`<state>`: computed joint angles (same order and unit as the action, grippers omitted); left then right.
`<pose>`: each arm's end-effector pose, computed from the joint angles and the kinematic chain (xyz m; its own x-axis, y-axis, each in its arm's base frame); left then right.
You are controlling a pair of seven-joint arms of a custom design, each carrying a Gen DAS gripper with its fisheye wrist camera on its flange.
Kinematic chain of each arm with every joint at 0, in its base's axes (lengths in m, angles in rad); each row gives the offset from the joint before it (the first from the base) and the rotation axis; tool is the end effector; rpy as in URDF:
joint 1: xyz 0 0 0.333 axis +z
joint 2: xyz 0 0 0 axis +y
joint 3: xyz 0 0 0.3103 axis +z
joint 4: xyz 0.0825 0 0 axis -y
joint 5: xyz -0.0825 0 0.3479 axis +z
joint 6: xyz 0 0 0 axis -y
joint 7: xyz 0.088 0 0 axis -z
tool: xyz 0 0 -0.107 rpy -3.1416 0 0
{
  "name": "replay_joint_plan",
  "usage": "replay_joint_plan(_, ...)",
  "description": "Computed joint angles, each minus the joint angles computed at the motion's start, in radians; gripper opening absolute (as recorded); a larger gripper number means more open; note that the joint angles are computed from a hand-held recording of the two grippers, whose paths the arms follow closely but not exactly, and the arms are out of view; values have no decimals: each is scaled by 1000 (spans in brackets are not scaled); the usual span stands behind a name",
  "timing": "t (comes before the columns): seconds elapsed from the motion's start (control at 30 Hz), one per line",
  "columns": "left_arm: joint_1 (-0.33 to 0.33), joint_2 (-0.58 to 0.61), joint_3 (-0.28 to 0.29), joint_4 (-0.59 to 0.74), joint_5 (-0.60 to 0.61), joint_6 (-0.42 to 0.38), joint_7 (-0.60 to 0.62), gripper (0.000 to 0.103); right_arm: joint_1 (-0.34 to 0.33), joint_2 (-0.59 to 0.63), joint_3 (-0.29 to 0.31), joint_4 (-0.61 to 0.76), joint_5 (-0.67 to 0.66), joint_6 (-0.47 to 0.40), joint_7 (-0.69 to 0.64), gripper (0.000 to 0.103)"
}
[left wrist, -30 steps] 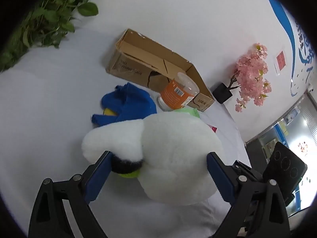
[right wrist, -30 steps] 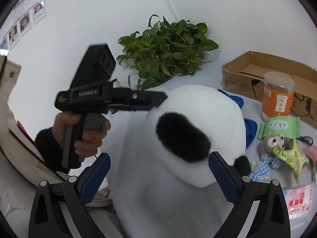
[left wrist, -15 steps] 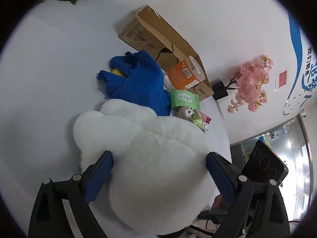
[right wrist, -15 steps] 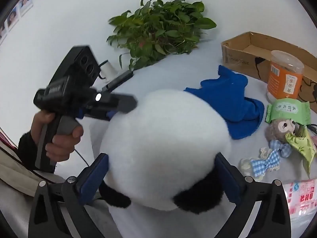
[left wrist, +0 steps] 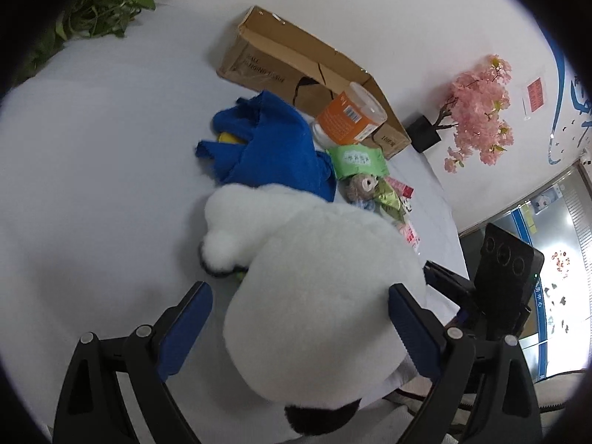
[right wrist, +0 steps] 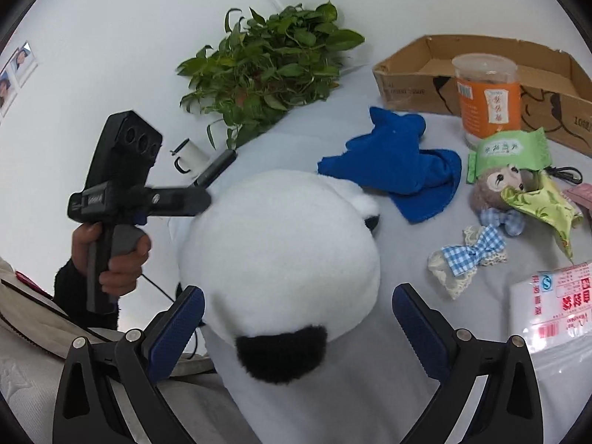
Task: Organize soft objects
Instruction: 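Grasp the panda plush with the right tool and lift it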
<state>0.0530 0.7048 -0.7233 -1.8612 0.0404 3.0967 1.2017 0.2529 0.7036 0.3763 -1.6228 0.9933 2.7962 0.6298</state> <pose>0.5615 -0.3501 0.3150 -0.1768 -0.7913 0.5853 -0.9162 -0.0849 -0.3915 0.6025 0.3330 0.2831 0.5853 -0.6674 -0.4604 -0.7667 -0.2708 -0.5821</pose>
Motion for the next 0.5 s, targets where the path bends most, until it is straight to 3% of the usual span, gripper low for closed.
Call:
replay_joint_plan(0.07, 103, 74, -119, -31, -15, 36, 31, 96, 32, 29, -41, 43, -76, -63, 56, 102)
replay_joint_plan(0.13, 169, 155, -193, -40, -3, 52, 32, 97, 75, 55, -74, 77, -156, -95, 118, 103)
replay_joint_plan(0.27, 275, 353, -328, -22, 57, 74, 48, 100, 119, 98, -86, 123, -230, -55, 195, 103)
replay_joint_plan(0.37, 258, 379, -334, 18, 114, 43, 50, 99, 115, 108, -79, 126, -268, -50, 231, 103)
replay_joint_plan(0.5, 128, 229, -207, 57, 135, -19, 37, 99, 137, 118, -82, 136, -318, -25, 285, 103)
